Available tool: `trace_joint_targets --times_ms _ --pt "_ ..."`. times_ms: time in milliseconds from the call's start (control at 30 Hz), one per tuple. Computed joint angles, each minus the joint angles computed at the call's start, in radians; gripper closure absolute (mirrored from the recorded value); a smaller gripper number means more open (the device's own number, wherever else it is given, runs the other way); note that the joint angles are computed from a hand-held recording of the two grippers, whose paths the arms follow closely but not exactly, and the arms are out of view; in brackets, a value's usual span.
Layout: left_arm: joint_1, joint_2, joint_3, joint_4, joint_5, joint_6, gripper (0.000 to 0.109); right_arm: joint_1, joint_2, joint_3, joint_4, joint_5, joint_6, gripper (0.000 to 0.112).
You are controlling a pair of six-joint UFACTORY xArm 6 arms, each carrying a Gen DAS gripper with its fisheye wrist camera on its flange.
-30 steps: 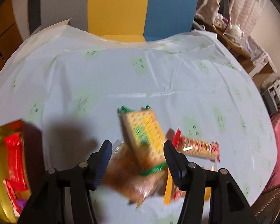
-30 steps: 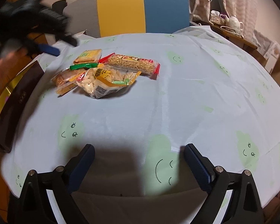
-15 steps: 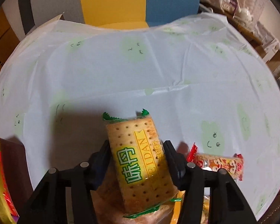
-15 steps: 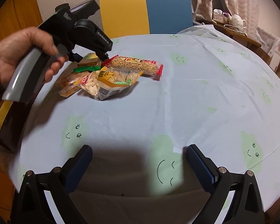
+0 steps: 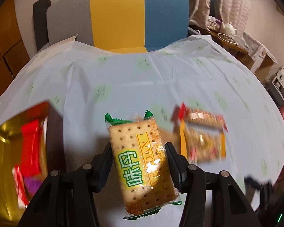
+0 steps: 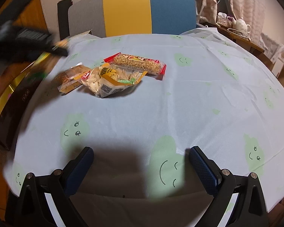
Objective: Organize snacks
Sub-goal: 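Grasp the yellow WEIDAN cracker pack with the left tool and lift it, then grasp the chipmunk-printed sesame bar with the right tool while the left tool holds the crackers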
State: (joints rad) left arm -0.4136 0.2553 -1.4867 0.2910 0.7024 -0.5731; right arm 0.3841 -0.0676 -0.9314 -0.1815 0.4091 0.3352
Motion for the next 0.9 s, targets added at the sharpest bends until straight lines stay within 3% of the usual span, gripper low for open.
trace_joint_targets --times_ms 233,333,367,400,467,733,900 --pt "-0.079 -0.198 0.328 0.104 -0.085 -0.106 0.054 -0.002 -0.003 -0.01 0.054 0.026 -0.059 0.011" --pt "-0.089 -0.22 0.399 0.091 -0.108 -0.108 0.054 -0.011 -0.009 -0.023 0.099 0.059 -0.084 0.022" --pt "-0.091 -0.23 0.42 0.139 -0.137 -0.146 0.054 -0.016 -0.012 -0.029 0.111 0.07 -0.091 0.038" --pt "-0.095 -0.231 0.426 0.168 -0.14 -0.161 0.053 -0.022 -0.012 -0.04 0.121 0.084 -0.107 0.061" --pt "-0.094 -0.231 0.429 0.172 -0.149 -0.169 0.054 -0.034 -0.001 -0.074 0.168 0.119 -0.149 0.088" --pt "-0.081 -0.259 0.494 0.244 -0.245 -0.223 0.053 -0.035 0.133 -0.317 0.218 0.166 -0.328 0.089" --pt "-0.073 -0.269 0.514 0.225 -0.275 -0.205 0.053 -0.022 0.347 -0.627 0.169 0.314 -0.447 0.085"
